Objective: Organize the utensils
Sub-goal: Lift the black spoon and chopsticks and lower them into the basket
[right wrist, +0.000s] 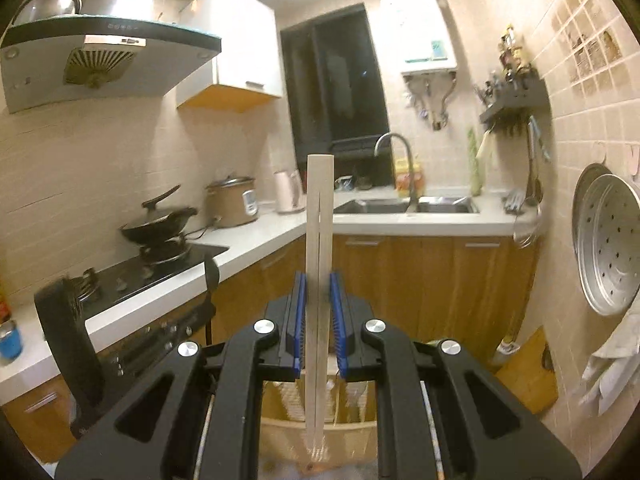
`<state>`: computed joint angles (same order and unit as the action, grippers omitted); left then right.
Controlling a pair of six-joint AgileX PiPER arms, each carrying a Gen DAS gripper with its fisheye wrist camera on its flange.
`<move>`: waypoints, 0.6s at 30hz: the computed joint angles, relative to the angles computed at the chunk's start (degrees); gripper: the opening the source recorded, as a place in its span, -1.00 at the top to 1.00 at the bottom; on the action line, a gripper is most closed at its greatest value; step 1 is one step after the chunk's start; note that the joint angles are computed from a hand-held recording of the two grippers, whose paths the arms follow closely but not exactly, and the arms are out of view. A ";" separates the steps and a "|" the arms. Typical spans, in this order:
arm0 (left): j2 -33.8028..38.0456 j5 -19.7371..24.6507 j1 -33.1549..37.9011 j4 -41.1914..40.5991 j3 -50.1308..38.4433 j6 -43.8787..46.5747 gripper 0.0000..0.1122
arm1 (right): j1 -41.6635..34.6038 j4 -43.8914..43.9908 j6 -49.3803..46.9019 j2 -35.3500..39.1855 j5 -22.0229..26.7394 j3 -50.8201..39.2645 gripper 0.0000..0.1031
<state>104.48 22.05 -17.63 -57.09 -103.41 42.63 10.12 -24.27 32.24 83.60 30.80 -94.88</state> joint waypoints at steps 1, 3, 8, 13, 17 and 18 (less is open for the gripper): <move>1.02 0.85 0.17 -0.53 -0.85 0.29 0.91 | 0.01 -4.22 3.27 0.95 -0.90 0.40 0.79; 2.60 0.86 0.07 -0.52 -1.86 -0.03 0.91 | -0.22 -8.38 6.73 2.67 -2.48 1.19 0.79; 2.71 -3.34 -0.84 -4.47 1.53 7.99 0.91 | -4.74 -3.13 5.26 6.79 -6.92 2.44 0.79; 2.94 -5.63 -1.20 -10.13 4.20 13.54 0.91 | -6.05 -2.26 6.25 8.50 -9.55 4.72 0.79; 2.24 -5.74 -1.00 -13.88 6.77 17.55 0.91 | -5.03 -9.14 13.28 7.67 -10.05 7.97 0.79; 1.90 -5.64 -0.86 -14.48 7.40 18.23 0.90 | -4.86 -10.09 14.52 7.22 -10.22 8.74 0.79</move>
<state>106.38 16.41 -18.49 -71.58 -96.01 60.86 5.27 -34.36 46.76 90.82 20.58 -86.14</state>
